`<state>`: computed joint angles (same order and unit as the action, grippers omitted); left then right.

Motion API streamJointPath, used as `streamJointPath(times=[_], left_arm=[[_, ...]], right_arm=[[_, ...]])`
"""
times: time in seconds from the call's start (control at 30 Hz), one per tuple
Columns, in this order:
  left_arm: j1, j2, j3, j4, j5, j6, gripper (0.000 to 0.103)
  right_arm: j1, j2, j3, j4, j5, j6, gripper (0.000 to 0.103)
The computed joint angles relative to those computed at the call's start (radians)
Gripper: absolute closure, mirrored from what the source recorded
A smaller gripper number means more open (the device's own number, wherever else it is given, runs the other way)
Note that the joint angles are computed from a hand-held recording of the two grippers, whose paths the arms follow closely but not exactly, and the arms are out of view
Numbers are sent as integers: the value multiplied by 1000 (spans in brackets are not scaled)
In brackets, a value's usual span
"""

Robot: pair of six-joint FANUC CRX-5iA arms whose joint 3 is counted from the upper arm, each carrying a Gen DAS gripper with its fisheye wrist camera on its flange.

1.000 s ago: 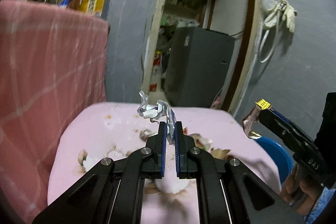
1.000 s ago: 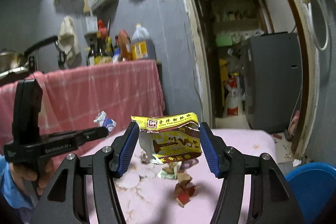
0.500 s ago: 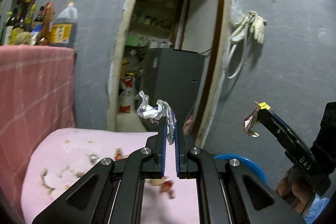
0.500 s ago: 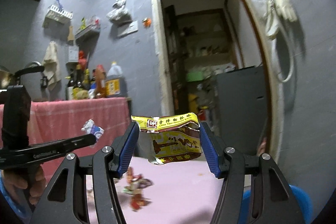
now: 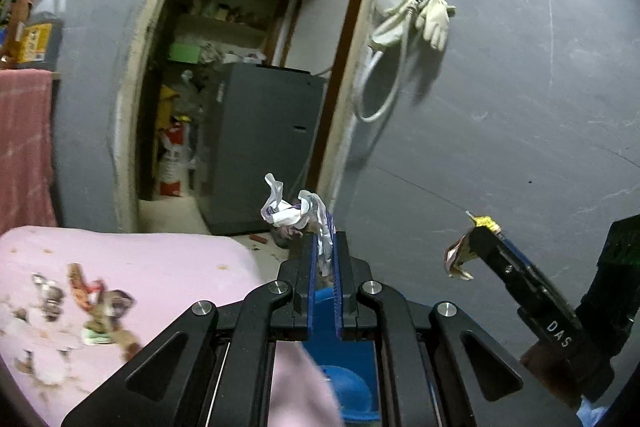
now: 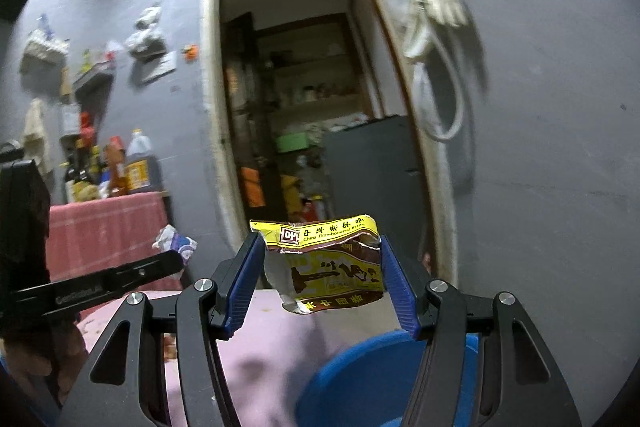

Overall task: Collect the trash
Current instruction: 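Carry the foil and snack bag over the blue basin and release both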

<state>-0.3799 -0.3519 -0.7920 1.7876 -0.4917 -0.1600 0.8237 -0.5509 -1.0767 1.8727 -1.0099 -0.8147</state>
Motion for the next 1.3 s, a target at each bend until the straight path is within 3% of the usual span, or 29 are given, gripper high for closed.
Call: streamJointPath(times=[0.37,0.7,0.83,1.03,1.1,1.23,1.3], left_arm=[[43,153,123,-346,-104,302,98],[82,261,218,-585,-200,505,97],[69,268,211,-615,-156,528,96],[66,274,203,-629,-135,540,85],[67,272,195,-609,-132,527,75],[71,246,172,-559,-132,497,72],[67,225,151,-516,-109,463,64]], right_arm=[[18,-51,-17,-247,29,41,44],[-49,-72,-25,-370,166,60,44],[-71,-72,-26,-381,195,60,43],[-143,-92,-38,-366,286,43,40],[-156,-96,-41,-362,297,33,40],[-149,-105,-46,-338,274,10,39],[-138,-100,-42,-320,251,9,36]])
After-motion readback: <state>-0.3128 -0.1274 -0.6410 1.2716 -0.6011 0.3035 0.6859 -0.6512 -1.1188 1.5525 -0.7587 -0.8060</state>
